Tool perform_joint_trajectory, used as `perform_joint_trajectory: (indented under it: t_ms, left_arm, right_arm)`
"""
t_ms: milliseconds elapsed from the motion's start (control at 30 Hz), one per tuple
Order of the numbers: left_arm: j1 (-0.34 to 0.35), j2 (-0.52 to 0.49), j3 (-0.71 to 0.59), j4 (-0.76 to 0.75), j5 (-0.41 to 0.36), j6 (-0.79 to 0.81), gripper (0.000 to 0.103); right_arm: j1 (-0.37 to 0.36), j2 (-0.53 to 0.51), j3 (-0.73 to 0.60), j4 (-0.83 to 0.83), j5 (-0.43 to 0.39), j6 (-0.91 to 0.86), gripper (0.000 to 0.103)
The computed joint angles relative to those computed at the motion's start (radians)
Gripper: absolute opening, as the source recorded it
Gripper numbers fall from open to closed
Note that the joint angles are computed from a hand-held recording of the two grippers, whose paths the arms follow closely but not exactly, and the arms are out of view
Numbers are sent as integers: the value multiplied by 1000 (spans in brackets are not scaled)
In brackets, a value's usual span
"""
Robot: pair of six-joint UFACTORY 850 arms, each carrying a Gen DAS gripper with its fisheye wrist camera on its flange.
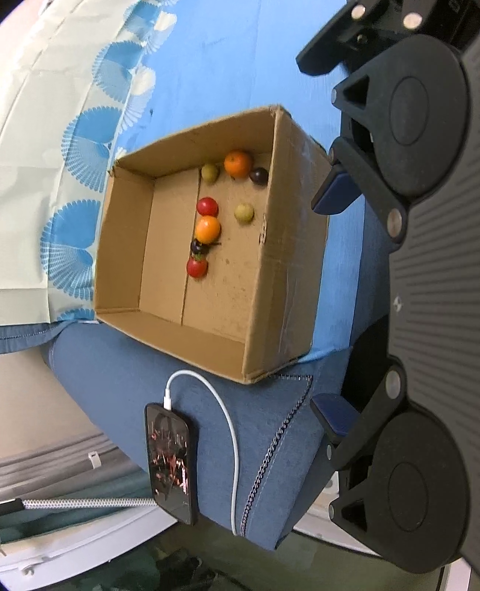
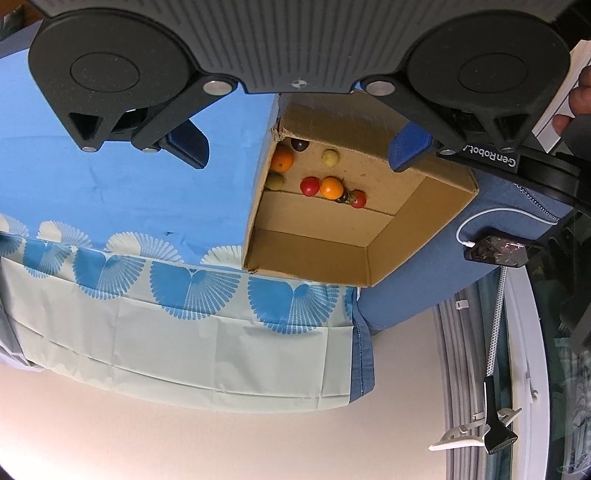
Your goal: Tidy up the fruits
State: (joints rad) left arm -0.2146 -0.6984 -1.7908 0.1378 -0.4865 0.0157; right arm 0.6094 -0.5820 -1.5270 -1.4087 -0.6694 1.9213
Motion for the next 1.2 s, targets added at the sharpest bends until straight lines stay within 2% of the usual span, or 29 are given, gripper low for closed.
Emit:
perform_joint_trajectory:
  t_ms: [233,600,733,1200]
  left_arm:
    - [-5,5,9,81,14,-74,103]
    - [-6,17,15,46,18,-49,103]
    - [-9,20,21,94,31,-94,103]
    - [-10,11,10,114,28,-95,103]
  right_arm:
    - [0,-6,-9,-4,5,-12,102]
    - [0,-6,-8,-17,8,-7,102]
    - [0,-9,-15,-14,9,-13,102]
    - [-3,-19,-33,-11,10,-20,102]
